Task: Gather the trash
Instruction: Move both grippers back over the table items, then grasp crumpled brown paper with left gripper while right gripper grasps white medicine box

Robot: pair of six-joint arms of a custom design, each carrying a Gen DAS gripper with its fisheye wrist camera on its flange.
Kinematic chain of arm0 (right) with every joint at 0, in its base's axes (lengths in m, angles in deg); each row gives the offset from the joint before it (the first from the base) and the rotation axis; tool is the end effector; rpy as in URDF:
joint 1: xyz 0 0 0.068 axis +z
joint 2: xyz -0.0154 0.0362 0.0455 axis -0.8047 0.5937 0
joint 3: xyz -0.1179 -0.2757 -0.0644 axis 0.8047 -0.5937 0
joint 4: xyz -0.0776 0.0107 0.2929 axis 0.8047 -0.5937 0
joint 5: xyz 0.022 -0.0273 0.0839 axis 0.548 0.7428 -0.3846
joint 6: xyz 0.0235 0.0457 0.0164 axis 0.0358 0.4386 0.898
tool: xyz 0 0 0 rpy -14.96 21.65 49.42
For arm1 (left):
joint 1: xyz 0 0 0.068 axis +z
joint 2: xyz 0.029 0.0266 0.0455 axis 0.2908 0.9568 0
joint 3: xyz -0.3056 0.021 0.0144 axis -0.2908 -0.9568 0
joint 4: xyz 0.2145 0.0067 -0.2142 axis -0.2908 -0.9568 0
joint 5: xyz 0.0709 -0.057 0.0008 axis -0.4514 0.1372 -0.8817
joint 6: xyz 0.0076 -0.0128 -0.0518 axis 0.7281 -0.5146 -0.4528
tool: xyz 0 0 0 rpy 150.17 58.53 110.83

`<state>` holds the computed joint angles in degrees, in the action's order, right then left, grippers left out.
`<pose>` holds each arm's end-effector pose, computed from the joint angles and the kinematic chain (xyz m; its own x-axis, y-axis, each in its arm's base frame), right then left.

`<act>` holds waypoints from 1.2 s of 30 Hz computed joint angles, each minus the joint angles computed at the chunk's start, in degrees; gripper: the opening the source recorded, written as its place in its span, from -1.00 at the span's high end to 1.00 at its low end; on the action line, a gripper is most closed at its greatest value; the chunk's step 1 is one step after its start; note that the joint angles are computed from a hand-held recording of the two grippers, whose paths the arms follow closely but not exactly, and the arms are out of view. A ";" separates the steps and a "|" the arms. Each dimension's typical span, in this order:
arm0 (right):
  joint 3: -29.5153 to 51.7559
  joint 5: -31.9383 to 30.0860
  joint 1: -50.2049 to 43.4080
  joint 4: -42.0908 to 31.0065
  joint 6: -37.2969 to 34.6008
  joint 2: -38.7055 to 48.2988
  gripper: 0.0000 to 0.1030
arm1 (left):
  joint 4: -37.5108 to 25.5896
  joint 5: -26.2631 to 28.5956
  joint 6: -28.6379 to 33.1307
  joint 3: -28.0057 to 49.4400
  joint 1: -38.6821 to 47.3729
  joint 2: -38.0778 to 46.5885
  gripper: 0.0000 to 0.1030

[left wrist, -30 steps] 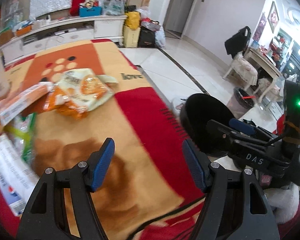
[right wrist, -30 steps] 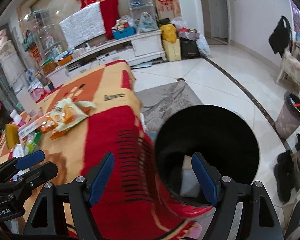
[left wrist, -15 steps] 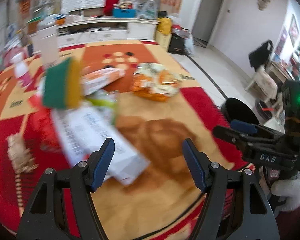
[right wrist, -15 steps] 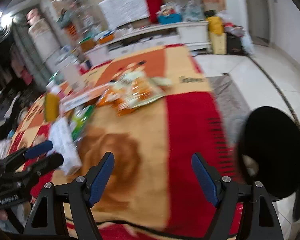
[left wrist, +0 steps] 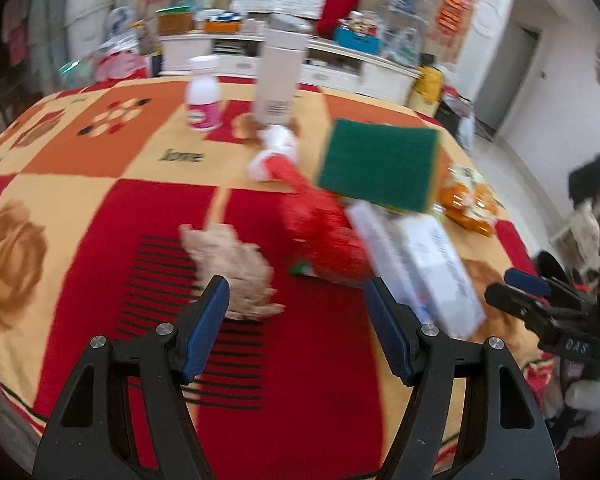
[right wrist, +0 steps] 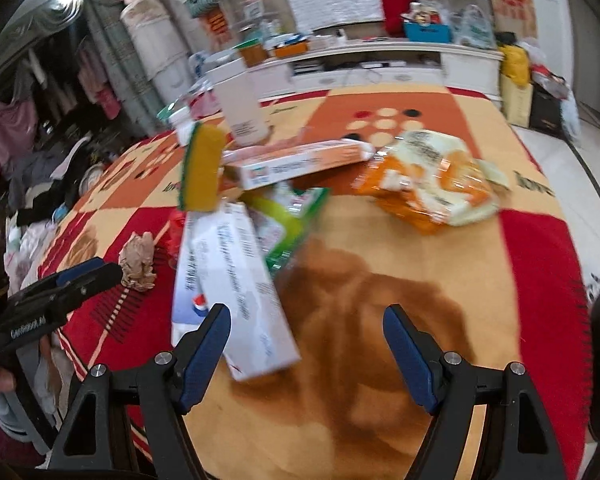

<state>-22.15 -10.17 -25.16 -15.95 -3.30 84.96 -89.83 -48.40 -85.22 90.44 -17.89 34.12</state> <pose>0.2406 0.1463 0.2601 -0.6402 -0.4784 -0.6010 -0.7213 0.6435 0.2561 0.1105 -0.0538 0.2515 -0.6028 -0.4722 -0.6432 -0.4850 0.8569 -0.1745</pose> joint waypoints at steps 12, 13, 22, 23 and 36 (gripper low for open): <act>1.31 5.56 8.17 1.96 0.85 3.53 -0.35 | 5.89 9.69 12.92 -5.27 19.87 -5.59 -0.35; 1.29 5.53 8.05 2.08 0.63 3.69 -0.34 | 5.93 9.78 12.96 -5.41 20.23 -5.78 -0.35; 1.30 4.14 8.67 2.49 0.78 6.06 0.19 | 10.92 13.24 15.67 -6.99 26.25 -3.92 -0.35; 1.20 3.03 7.96 2.30 0.93 6.31 0.25 | 11.52 13.86 15.99 -7.24 26.85 -3.79 -0.35; 1.04 -3.64 -5.33 -4.13 0.83 6.15 0.18 | 15.57 15.82 15.34 -8.25 26.40 -0.36 -0.35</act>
